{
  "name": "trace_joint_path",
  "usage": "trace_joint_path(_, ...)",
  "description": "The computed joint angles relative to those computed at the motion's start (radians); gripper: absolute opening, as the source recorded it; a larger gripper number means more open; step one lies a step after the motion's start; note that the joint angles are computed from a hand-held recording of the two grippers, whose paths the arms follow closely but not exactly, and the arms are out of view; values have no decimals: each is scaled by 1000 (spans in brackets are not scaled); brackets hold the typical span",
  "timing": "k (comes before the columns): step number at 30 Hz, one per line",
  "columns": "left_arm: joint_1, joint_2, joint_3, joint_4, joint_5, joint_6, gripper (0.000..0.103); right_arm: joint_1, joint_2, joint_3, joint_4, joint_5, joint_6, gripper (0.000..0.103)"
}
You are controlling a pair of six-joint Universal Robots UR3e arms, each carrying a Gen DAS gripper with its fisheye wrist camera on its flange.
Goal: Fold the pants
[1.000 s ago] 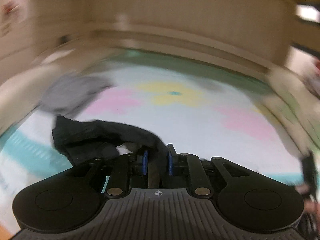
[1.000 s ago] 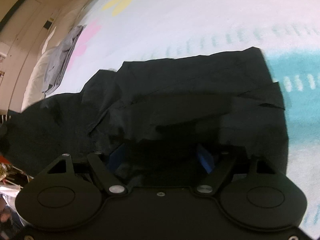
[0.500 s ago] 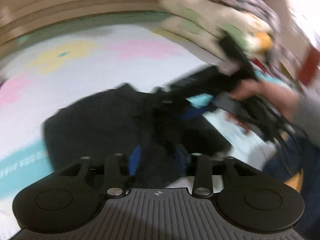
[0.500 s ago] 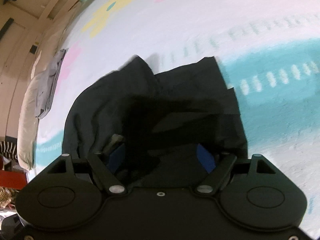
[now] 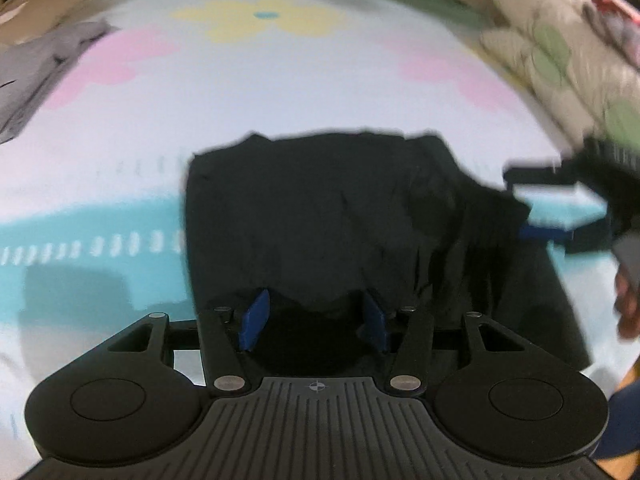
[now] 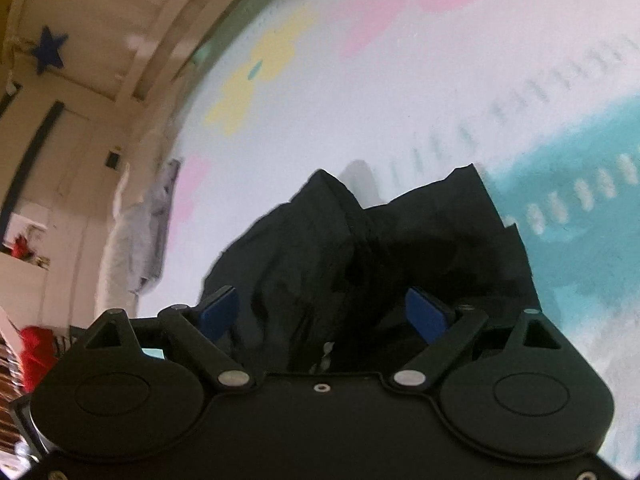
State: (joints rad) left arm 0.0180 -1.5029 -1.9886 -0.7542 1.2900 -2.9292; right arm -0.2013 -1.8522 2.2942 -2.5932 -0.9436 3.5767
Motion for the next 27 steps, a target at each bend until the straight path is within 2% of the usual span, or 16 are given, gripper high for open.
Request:
trace_joint_path(2,-9,-10,-27,30,20,22,50,29,51,-23,-43,-18,8,92)
trace_joint_path(5,17,6,-73,64,0,38,53,74,127,-59,-92,-49,46,94)
trace_joint_path(8,28,12,-69,47,-12,42,53,68,143,-69,-51,-43,-6,91)
trace_joint_path(10,37,25,-78,49,-18,42,53,71,155,-68,-44,-53,-42,79)
trace_joint_path(12,49,51,-85,41,-26,31,53,102,140,-76,-41,-122,-79,29)
trace_joint_path(17,142,168,-117,45,-52,-34,54,214,60,-129,-17,-263,-131,29)
trace_joint_path(21,220,263,-143,53,-72,-58,55,275,-91,-169,21,-318,-175,28)
trace_joint_path(25,229,285,-153,36,-73,-63,56,279,-296,-200,213,-397,-248,28)
trace_joint_path(27,204,274,-146,20,-66,-61,56,222,-392,-196,354,-401,-281,28)
